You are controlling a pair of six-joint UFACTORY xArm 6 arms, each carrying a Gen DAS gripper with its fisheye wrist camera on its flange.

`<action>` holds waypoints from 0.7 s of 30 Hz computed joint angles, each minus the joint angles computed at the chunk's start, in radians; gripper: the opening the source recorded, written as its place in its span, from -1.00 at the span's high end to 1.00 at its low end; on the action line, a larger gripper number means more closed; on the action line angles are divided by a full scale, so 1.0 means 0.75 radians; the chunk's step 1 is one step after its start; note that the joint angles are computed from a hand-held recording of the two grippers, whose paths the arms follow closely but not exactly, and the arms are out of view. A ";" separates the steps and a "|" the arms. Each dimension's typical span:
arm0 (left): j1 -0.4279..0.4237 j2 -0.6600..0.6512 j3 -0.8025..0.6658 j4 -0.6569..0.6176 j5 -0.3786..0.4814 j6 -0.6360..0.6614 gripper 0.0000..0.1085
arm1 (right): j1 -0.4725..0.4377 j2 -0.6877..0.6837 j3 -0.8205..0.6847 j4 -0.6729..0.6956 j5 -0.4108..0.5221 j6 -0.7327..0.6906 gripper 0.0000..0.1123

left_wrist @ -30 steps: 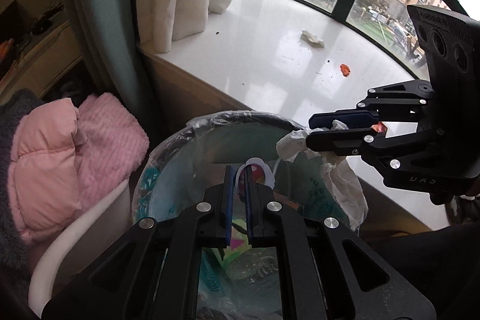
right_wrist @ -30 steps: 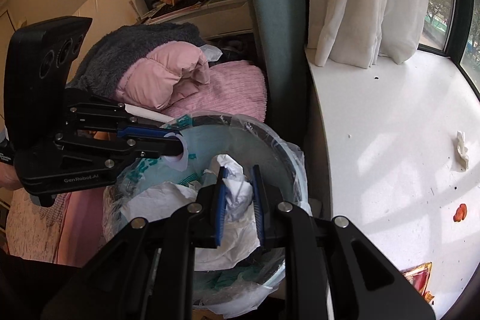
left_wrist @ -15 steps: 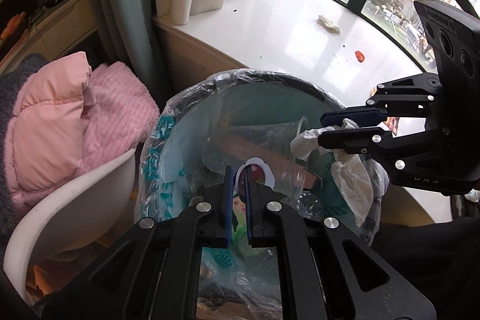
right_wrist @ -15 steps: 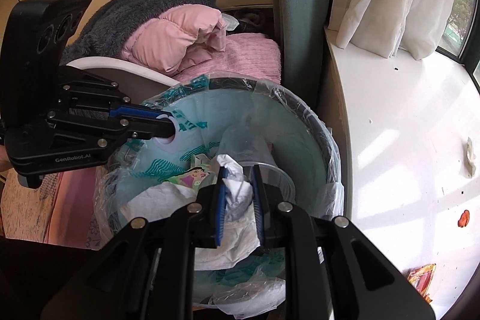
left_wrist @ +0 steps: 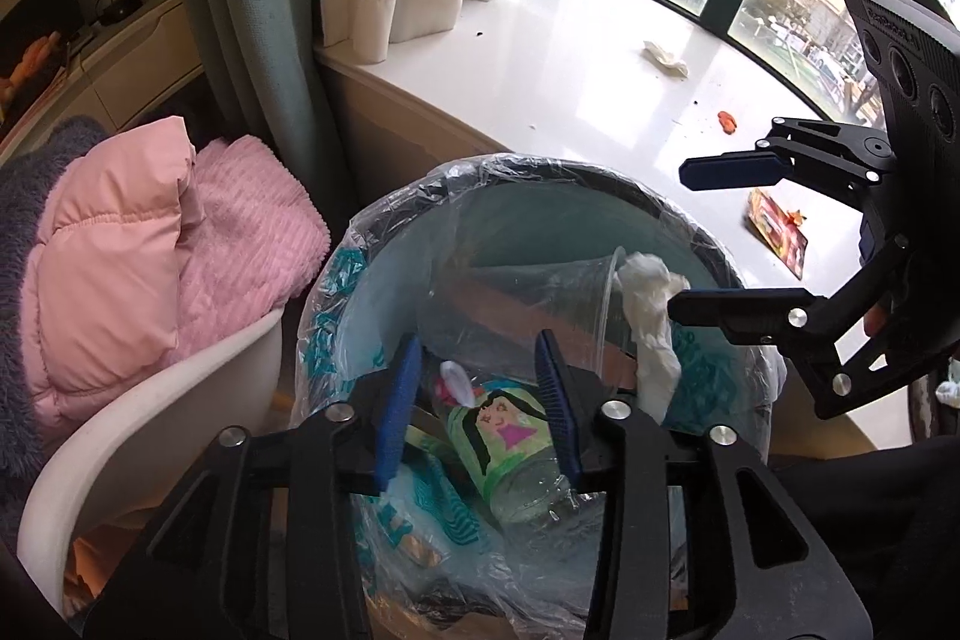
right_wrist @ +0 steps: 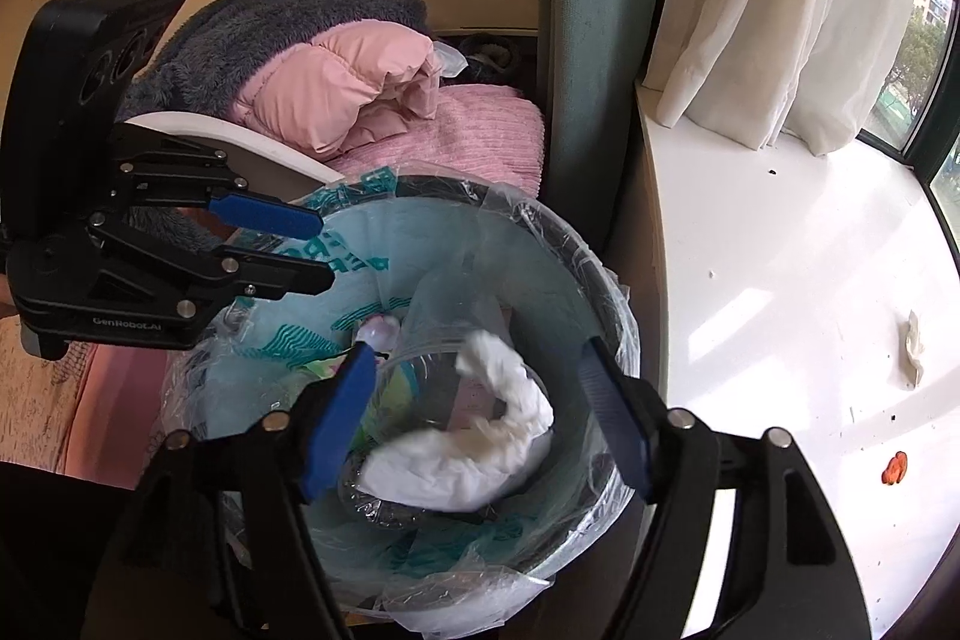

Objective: Collect trash

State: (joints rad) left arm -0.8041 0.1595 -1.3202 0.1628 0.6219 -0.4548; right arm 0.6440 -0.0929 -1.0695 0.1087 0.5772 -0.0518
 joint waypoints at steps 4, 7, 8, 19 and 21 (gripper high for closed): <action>0.003 -0.002 -0.006 0.056 0.007 -0.038 -0.46 | -0.009 -0.018 0.020 -0.023 -0.039 0.010 -0.68; -0.001 -0.001 -0.011 0.084 0.002 -0.040 -0.79 | -0.014 -0.028 0.029 -0.034 -0.055 0.023 -0.71; -0.003 0.000 -0.012 0.095 -0.004 -0.042 -0.79 | -0.015 -0.032 0.033 -0.034 -0.063 0.027 -0.71; -0.017 0.003 -0.021 0.095 -0.040 -0.057 -0.79 | -0.019 -0.068 0.055 -0.084 -0.075 0.092 -0.71; -0.014 -0.001 -0.012 0.089 -0.068 -0.075 -0.79 | -0.023 -0.079 0.059 -0.098 -0.074 0.111 -0.71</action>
State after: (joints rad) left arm -0.8148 0.1585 -1.3291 0.2292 0.5711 -0.5113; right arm 0.6270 -0.1522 -1.0249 0.0349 0.5219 0.0315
